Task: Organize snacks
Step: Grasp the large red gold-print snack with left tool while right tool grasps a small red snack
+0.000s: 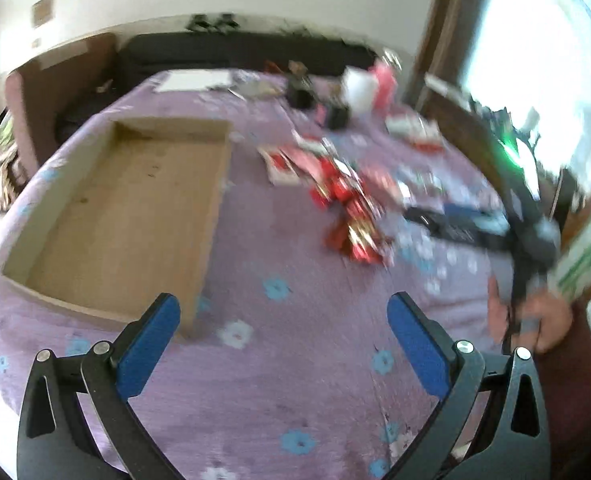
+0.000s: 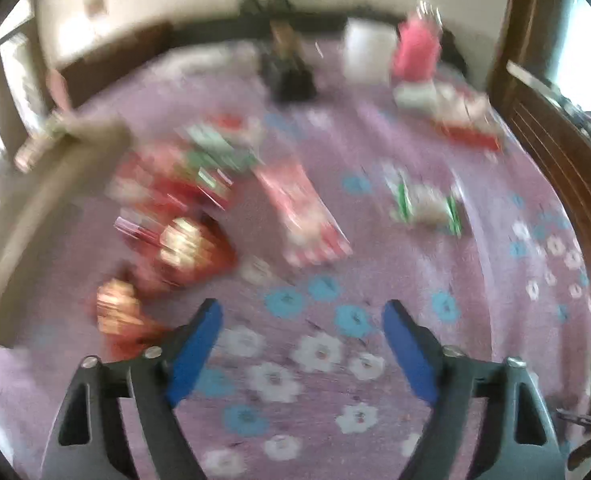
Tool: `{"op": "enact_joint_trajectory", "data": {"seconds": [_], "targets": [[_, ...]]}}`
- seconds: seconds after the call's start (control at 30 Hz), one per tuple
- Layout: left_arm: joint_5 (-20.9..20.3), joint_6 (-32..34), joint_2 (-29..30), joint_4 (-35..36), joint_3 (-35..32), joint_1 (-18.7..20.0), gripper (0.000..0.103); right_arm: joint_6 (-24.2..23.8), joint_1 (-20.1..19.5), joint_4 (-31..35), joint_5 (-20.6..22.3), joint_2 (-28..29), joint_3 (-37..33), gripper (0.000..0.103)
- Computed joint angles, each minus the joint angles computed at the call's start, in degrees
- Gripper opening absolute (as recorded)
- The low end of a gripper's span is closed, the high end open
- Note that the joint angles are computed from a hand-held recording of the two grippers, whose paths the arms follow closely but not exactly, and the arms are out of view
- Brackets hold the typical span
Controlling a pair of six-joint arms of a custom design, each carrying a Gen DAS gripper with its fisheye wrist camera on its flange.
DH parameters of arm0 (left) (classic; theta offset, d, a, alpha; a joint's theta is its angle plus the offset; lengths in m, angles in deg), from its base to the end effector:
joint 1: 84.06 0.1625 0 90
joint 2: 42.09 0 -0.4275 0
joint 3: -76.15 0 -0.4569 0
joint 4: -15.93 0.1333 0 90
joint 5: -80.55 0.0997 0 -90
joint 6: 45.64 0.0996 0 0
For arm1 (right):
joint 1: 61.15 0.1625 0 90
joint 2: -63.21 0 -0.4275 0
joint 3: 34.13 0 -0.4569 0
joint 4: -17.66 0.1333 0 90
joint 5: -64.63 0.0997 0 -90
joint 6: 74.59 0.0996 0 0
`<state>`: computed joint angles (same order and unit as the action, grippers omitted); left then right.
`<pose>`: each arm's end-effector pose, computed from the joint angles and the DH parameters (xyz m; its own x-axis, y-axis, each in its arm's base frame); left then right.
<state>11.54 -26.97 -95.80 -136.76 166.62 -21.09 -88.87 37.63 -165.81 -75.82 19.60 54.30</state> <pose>-0.1900 -0.7443 0.1936 -0.7245 0.5262 -0.4452 0.6762 0.6678 -0.3111 0.1699 -0.7297 0.1683 -0.6706 0.2991 0.6788 -0.2747 0.7499 -0.6018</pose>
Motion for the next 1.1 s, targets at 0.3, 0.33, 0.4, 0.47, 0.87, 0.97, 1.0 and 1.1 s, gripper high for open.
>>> {"op": "enact_joint_trajectory", "data": {"seconds": [0.3, 0.33, 0.4, 0.47, 0.87, 0.97, 1.0, 1.1], "targets": [[-1.0, 2.1, 0.0, -5.3, -1.1, 1.6, 0.103, -9.4, 2.0, -0.8, 5.8, 2.9, -0.2, 0.083], [-1.6, 1.4, 0.1, -3.8, -1.7, 1.7, 0.103, -9.0, 1.8, -0.3, 7.1, 3.1, -0.4, 0.082], [-2.0, 0.4, 0.0, -2.9, -2.0, 1.8, 0.103, -7.5, 1.4, 2.4, 10.4, 3.1, -0.9, 0.076], [-1.9, 0.0, 0.4, -3.2, -2.4, 1.7, 0.103, -7.7, 1.4, 3.7, 10.9, 3.9, -1.6, 0.066], [1.1, 2.4, 7.1, 2.4, -8.8, -0.9, 0.103, -2.9, 0.1, 1.3, 15.3, -0.8, 4.7, 0.027], [0.8, 3.1, 10.0, 4.2, -11.5, -1.5, 0.103, -4.1, 0.2, -4.1, 11.9, -1.7, 7.2, 0.027], [1.2, 3.5, 11.0, 4.6, -12.3, -1.8, 0.103, -3.8, 0.2, -5.4, 10.9, -1.9, 7.7, 0.027], [0.6, 5.1, 13.3, 5.8, -14.2, -2.4, 0.096, -1.1, -1.0, -9.5, 12.6, -4.2, 10.2, 0.027]]}}
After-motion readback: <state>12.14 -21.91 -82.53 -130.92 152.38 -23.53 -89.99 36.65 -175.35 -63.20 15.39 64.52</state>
